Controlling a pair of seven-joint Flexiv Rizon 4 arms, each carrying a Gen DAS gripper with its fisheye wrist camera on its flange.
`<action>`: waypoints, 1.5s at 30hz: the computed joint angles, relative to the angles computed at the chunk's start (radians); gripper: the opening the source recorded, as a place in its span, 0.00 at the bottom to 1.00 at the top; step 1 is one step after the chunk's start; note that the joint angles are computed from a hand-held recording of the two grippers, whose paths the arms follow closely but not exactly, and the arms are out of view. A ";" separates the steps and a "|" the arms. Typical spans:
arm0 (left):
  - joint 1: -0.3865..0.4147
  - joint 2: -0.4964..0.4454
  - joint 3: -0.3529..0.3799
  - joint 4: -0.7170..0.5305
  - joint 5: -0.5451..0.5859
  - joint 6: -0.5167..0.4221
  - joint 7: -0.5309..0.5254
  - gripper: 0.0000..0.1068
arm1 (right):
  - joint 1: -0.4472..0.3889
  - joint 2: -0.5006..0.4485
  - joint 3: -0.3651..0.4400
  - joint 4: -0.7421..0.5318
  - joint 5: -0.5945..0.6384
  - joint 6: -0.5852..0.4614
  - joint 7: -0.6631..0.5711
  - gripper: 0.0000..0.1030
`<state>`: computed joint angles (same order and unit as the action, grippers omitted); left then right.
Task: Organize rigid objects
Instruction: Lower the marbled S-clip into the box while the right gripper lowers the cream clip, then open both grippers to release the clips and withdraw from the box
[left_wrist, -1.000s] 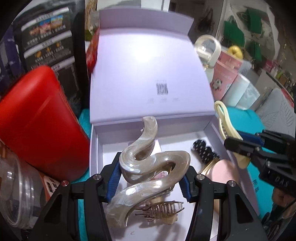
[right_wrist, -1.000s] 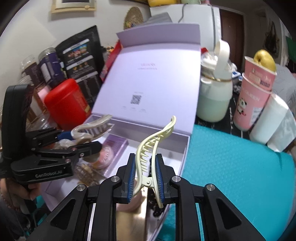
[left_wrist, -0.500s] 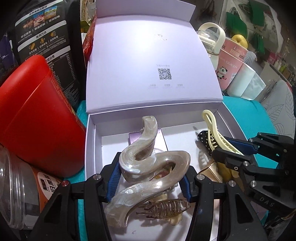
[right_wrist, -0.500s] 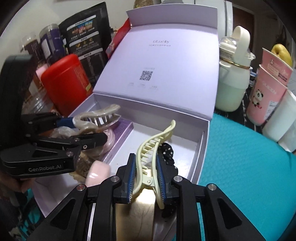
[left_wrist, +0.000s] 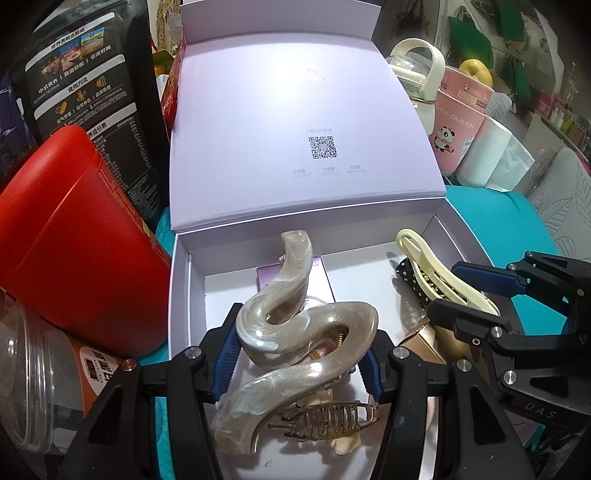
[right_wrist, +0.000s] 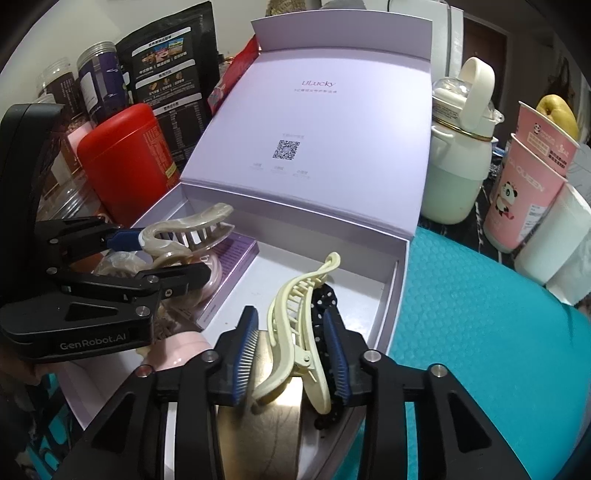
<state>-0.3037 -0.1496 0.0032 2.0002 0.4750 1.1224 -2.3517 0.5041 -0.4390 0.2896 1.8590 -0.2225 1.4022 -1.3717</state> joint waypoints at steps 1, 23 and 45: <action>0.000 0.001 0.000 0.001 -0.003 0.000 0.000 0.51 | 0.001 0.003 -0.003 0.001 -0.001 0.000 0.003 0.36; 0.024 0.137 -0.056 0.014 0.123 -0.109 -0.144 0.80 | 0.044 0.123 -0.060 0.115 -0.070 0.056 0.151 0.36; 0.091 0.369 -0.199 0.093 0.122 -0.194 -0.165 0.82 | 0.113 0.374 -0.311 0.331 -0.823 0.177 0.869 0.80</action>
<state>-0.2132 0.2199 -0.1953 2.0928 0.5968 0.9287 -2.5166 0.6172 -0.0651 -0.0210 2.1900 -1.0452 1.5787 -0.5029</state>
